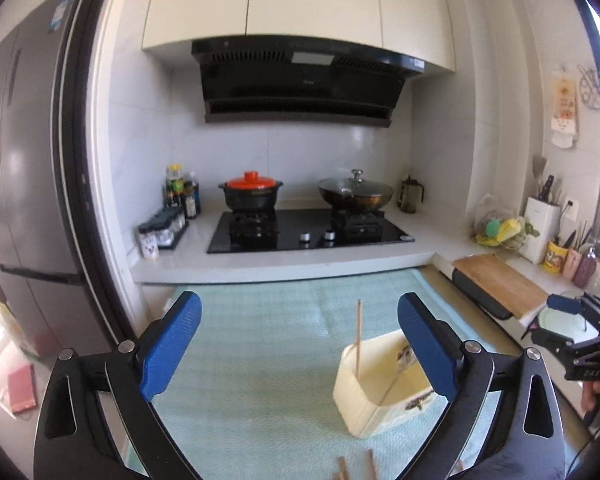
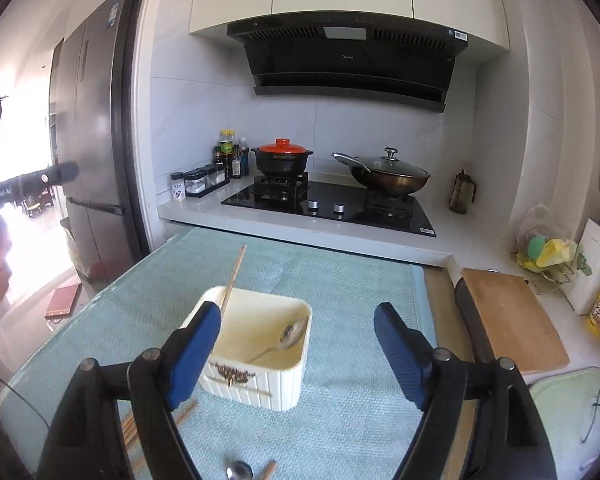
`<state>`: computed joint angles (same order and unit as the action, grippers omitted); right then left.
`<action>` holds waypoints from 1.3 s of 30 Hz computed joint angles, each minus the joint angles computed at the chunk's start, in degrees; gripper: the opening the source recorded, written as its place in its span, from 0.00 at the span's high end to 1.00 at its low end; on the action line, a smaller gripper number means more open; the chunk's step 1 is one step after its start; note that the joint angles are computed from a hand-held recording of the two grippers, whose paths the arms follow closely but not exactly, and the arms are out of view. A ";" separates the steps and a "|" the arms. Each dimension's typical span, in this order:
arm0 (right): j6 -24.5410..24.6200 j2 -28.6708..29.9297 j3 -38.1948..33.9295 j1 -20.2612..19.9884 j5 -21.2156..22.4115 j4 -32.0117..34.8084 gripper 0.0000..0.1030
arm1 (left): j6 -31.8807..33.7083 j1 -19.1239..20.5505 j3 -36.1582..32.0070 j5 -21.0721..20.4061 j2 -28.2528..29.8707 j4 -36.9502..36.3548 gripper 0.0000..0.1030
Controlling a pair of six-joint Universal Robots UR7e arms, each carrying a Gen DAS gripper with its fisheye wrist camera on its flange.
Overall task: Organize utensils
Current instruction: 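Move both tools back over the remaining chopsticks and spoon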
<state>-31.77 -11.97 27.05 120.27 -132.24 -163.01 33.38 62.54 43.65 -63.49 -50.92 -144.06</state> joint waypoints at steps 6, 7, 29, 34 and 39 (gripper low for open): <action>3.35 -11.08 23.90 2.55 -0.91 -10.40 0.16 | 1.92 -1.12 23.16 2.23 -15.49 -6.64 0.01; 4.62 -12.37 26.98 2.81 -0.80 -11.70 0.15 | 0.29 -0.75 25.81 1.85 -17.59 -4.72 0.01; 11.30 -14.70 56.66 4.17 -12.10 -41.46 0.15 | -19.74 5.04 53.73 3.80 -31.06 -6.20 0.01; 6.63 -13.47 56.61 4.55 -11.48 -46.87 0.15 | -20.09 5.48 54.81 5.69 -30.82 -7.81 0.01; 10.99 -14.19 58.31 3.70 -9.87 -42.57 0.15 | -22.11 7.07 54.84 6.19 -30.83 -5.21 0.01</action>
